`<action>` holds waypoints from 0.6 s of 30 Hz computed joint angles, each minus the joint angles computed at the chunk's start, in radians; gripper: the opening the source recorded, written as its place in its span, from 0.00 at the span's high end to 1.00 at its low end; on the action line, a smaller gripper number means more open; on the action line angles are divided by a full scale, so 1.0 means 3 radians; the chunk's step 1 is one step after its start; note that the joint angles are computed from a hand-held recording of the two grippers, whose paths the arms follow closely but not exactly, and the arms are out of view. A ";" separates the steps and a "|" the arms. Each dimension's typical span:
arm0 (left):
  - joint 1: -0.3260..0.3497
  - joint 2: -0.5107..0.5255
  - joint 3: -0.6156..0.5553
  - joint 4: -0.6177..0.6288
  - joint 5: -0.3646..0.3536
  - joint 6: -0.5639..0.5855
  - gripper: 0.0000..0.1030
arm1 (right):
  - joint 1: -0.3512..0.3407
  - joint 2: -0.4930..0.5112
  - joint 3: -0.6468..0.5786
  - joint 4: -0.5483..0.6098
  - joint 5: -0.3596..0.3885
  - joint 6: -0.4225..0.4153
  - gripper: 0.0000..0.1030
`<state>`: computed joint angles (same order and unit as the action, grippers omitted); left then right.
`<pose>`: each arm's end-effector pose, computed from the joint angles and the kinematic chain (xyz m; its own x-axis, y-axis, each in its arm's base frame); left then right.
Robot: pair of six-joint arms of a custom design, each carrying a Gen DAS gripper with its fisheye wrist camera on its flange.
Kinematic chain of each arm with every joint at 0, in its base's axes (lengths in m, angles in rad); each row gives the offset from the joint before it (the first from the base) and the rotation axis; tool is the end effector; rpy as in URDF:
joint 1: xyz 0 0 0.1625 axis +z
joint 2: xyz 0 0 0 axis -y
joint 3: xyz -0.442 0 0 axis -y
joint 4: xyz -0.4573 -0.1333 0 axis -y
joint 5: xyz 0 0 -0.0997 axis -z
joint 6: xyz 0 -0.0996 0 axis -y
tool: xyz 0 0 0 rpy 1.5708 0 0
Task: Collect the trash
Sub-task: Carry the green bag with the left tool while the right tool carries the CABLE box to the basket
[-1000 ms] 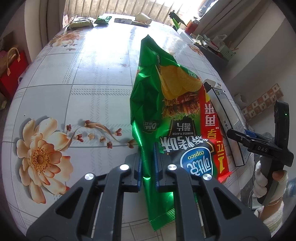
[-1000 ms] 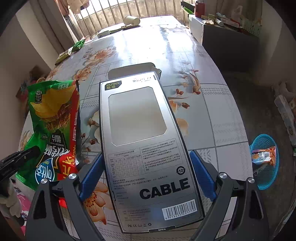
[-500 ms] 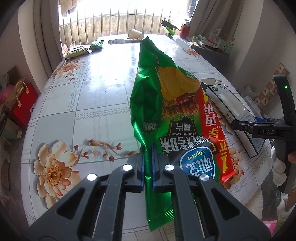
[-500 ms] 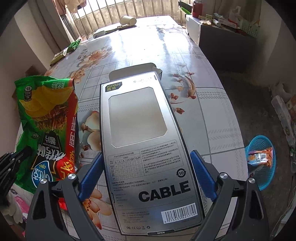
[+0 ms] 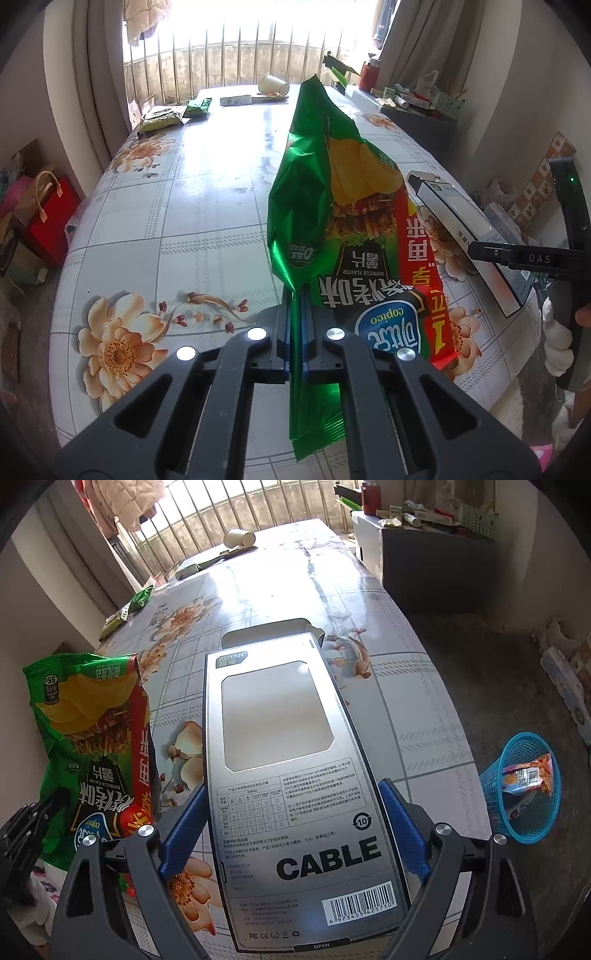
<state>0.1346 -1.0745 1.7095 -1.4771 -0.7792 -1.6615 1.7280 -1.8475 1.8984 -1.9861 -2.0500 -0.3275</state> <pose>-0.5735 -0.2837 0.1613 -0.7702 -0.1685 -0.6151 0.3067 0.7477 -0.5889 0.1584 -0.4413 0.5174 -0.8071 -0.2747 0.5225 -0.4287 0.8813 -0.1989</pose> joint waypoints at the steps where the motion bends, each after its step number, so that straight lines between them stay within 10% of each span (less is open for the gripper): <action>1: -0.0004 -0.0004 0.0001 0.0004 0.0009 -0.0007 0.98 | -0.0007 -0.0006 -0.0005 0.0005 0.0012 0.0003 0.16; 18: -0.0095 -0.0003 -0.0104 0.0168 0.0145 -0.0089 0.98 | -0.0030 -0.0125 -0.0087 0.0056 0.0153 0.0084 0.17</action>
